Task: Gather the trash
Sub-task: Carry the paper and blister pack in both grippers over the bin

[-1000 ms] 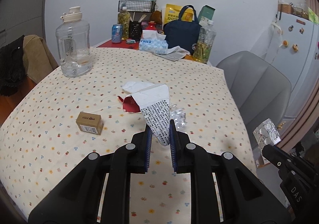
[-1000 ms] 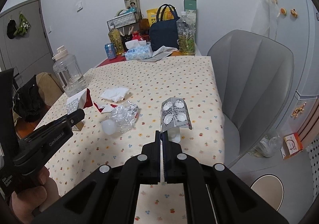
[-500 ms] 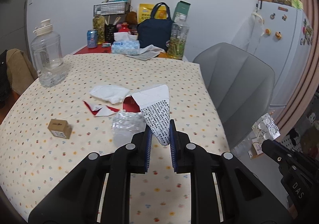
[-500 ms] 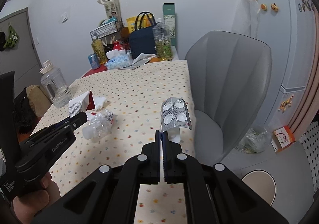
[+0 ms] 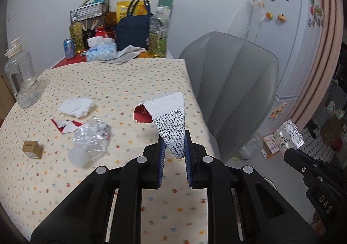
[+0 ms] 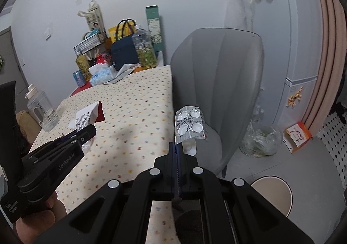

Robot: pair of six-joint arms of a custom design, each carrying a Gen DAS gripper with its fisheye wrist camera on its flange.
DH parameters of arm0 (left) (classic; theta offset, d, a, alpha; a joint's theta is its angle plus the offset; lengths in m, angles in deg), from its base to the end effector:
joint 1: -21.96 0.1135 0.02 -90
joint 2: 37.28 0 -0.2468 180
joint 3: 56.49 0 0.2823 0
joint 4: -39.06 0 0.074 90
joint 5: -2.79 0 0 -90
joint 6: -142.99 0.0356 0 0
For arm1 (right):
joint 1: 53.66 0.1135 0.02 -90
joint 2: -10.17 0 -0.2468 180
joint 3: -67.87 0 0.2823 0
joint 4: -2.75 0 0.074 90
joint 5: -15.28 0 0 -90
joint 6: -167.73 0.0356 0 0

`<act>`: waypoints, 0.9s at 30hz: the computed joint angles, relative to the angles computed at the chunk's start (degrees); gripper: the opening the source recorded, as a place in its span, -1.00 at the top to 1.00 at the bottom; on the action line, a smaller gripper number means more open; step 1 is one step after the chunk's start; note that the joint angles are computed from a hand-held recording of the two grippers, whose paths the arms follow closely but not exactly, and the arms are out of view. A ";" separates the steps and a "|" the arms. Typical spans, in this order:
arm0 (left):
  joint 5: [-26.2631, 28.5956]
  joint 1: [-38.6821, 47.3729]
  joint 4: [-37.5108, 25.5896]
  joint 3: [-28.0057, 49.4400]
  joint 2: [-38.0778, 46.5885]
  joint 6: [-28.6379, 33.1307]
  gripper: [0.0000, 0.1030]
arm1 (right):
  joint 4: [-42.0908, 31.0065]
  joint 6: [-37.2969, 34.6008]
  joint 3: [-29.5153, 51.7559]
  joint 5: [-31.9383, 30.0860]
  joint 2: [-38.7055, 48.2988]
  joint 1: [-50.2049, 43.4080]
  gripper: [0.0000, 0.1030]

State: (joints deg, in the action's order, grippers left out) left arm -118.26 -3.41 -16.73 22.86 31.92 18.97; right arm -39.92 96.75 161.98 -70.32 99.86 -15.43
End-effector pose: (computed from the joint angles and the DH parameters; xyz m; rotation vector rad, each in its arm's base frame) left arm 0.2638 -0.1048 0.3193 -0.4176 2.1920 0.0873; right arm 0.3050 0.2368 0.3143 -0.3378 2.2503 0.4520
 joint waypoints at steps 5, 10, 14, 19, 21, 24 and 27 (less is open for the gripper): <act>0.53 -2.64 1.20 4.80 7.24 0.67 0.67 | 0.80 0.17 -3.01 -1.92 -1.73 -4.83 0.94; 0.89 -5.32 1.57 10.40 14.62 1.17 0.67 | 1.94 0.38 -5.99 -3.89 -3.26 -9.39 0.94; 1.29 -6.84 1.44 14.35 19.60 1.54 0.67 | 2.94 0.43 -8.37 -5.83 -3.76 -13.27 0.94; 1.46 -8.70 0.99 19.74 25.99 2.22 0.67 | 4.44 0.41 -11.10 -8.06 -4.03 -17.84 0.94; 1.76 -9.31 0.80 21.96 28.62 2.54 0.67 | 5.15 0.40 -11.99 -8.84 -3.66 -19.62 0.94; 2.53 -9.88 0.34 25.34 32.47 2.93 0.67 | 5.91 0.25 -12.93 -10.06 -2.81 -22.19 0.94; 3.34 -10.43 -0.32 28.94 36.27 3.56 0.67 | 6.75 0.19 -13.93 -11.05 -2.19 -24.41 0.94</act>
